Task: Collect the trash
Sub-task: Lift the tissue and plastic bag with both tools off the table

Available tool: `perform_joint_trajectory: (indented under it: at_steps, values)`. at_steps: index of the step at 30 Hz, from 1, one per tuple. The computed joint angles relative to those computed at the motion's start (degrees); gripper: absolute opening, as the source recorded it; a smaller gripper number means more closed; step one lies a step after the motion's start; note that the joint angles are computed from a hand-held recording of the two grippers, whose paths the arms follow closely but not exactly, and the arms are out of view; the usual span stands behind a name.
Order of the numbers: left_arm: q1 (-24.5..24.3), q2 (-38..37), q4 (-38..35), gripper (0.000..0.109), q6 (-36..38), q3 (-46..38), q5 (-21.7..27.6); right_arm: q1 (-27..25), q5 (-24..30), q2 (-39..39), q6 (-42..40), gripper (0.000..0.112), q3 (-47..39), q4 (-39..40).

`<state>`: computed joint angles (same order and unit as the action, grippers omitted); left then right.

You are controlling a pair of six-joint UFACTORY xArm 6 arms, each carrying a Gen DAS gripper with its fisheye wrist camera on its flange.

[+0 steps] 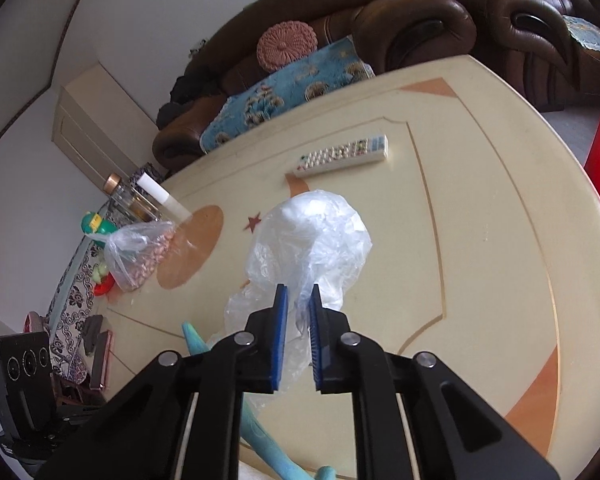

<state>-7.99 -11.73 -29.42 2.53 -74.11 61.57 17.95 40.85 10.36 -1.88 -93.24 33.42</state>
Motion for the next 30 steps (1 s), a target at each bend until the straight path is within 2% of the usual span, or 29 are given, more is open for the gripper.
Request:
perform_joint_trajectory:
  at_steps: [3, 7, 18, 30]
  values:
    - [1.6, -0.8, -1.7, 0.017, 1.7, 0.1, 1.5, -0.4, -1.3, -0.3, 0.5, 0.01, -0.1, 1.3]
    - [2.4, -0.6, 0.1, 0.017, 0.4, 0.5, 2.3, -0.7, -4.6, -0.7, 4.2, 0.009, 1.0, -2.6]
    - [3.4, 0.3, 1.6, 0.013, -2.3, -1.0, 0.5, -2.2, -6.9, -1.8, 6.1, 0.009, 2.4, -4.3]
    - [0.8, -2.8, 6.7, 0.013, -5.0, -3.8, -0.5, -2.8, -11.4, -6.1, 11.7, 0.009, 0.2, -16.3]
